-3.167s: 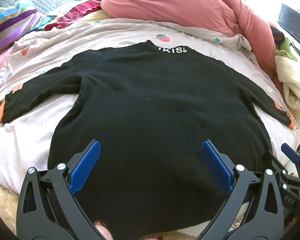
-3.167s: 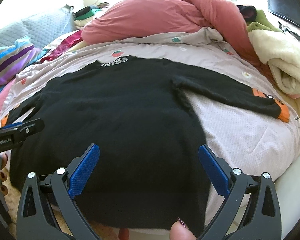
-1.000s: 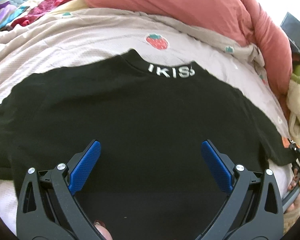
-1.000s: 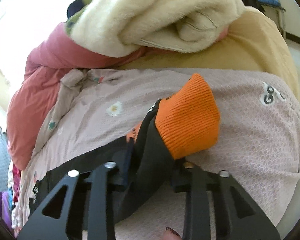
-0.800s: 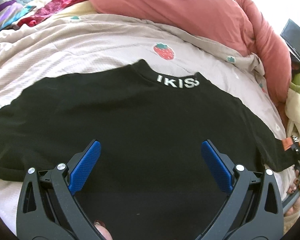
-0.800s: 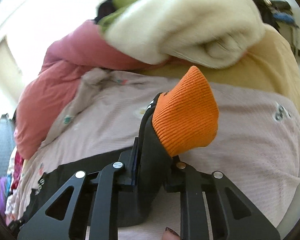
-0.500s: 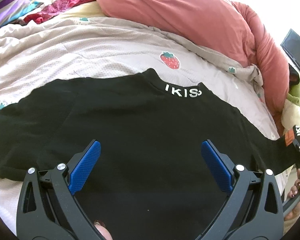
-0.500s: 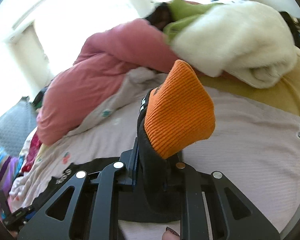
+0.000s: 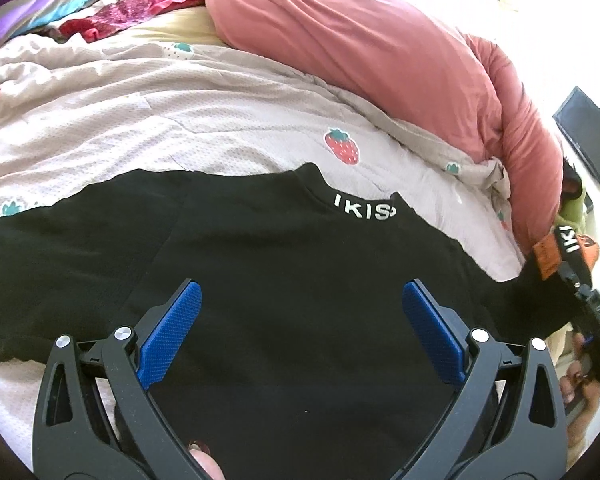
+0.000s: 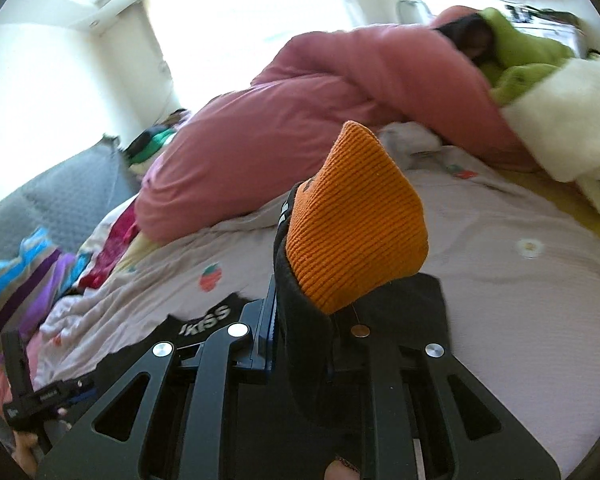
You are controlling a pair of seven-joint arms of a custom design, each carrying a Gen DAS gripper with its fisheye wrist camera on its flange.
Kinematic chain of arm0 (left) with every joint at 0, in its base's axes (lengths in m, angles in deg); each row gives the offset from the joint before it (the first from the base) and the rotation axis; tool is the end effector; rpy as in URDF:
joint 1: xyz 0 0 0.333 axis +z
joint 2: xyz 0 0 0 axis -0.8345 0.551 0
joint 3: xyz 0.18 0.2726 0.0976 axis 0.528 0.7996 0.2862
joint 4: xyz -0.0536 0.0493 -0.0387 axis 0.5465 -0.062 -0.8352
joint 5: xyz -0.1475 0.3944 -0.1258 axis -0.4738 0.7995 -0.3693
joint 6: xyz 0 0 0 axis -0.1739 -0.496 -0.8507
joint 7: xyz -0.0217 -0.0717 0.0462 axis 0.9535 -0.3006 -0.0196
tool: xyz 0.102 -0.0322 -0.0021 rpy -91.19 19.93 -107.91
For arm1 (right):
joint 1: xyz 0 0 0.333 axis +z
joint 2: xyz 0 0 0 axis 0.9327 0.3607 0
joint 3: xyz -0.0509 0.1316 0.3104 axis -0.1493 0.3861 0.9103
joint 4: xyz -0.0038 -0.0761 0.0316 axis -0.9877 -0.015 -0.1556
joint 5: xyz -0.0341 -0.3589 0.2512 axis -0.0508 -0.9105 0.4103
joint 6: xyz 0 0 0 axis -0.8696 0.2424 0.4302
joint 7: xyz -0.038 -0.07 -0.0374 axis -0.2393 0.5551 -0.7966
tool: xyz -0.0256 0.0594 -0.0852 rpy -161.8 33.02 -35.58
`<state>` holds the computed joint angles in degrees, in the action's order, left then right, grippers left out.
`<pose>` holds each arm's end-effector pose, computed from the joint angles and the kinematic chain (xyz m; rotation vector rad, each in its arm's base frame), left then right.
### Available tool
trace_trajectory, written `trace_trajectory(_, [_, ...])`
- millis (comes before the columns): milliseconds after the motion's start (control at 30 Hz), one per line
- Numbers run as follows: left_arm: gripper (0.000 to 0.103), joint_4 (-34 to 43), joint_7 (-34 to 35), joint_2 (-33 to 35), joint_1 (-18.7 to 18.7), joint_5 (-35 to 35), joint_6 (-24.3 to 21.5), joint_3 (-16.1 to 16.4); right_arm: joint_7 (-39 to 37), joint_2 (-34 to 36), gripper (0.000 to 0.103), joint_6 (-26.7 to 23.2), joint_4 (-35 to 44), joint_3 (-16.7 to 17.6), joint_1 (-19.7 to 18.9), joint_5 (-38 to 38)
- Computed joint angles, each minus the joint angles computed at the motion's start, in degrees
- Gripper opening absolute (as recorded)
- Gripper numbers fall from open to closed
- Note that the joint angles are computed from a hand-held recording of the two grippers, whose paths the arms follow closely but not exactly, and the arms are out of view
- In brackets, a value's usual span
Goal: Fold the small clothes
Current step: 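Carry the sleeve across the shirt body and open the right gripper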
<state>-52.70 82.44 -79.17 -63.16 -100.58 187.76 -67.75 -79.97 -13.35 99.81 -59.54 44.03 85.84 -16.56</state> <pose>0.5647 -0.1381 0.4631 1.6019 -2.4173 1.1127 0.3313 0.2653 0.5103 -0.7952 2.0660 -0.8503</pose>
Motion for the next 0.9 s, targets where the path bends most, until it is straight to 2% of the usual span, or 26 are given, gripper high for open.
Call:
trace_trajectory(200, [0.095,1.3,0.8,0.8,1.1,-2.9,-3.6,0.9,-1.3,10.6,0.016,4.7,7.6,-0.4,-1.3,-4.5])
trace_trajectory(300, [0.095,1.9,0.2,1.5,1.8,-2.9,-5.1,1.0,-2.0,15.4,0.016,5.8,11.0,-1.1,-0.5,-6.6])
trace_trajectory(533, [0.095,3.4,-0.5,3.5,3.5,-4.7,-9.5,1.2,-7.8,26.8,0.016,5.9,19.3,-4.6,4.0,-7.9])
trace_trajectory(900, [0.095,5.7,-2.9,7.2,5.8,-7.4,-16.2,0.9,-15.2,36.9,0.018,8.2,26.4,-9.7,10.1,-5.9])
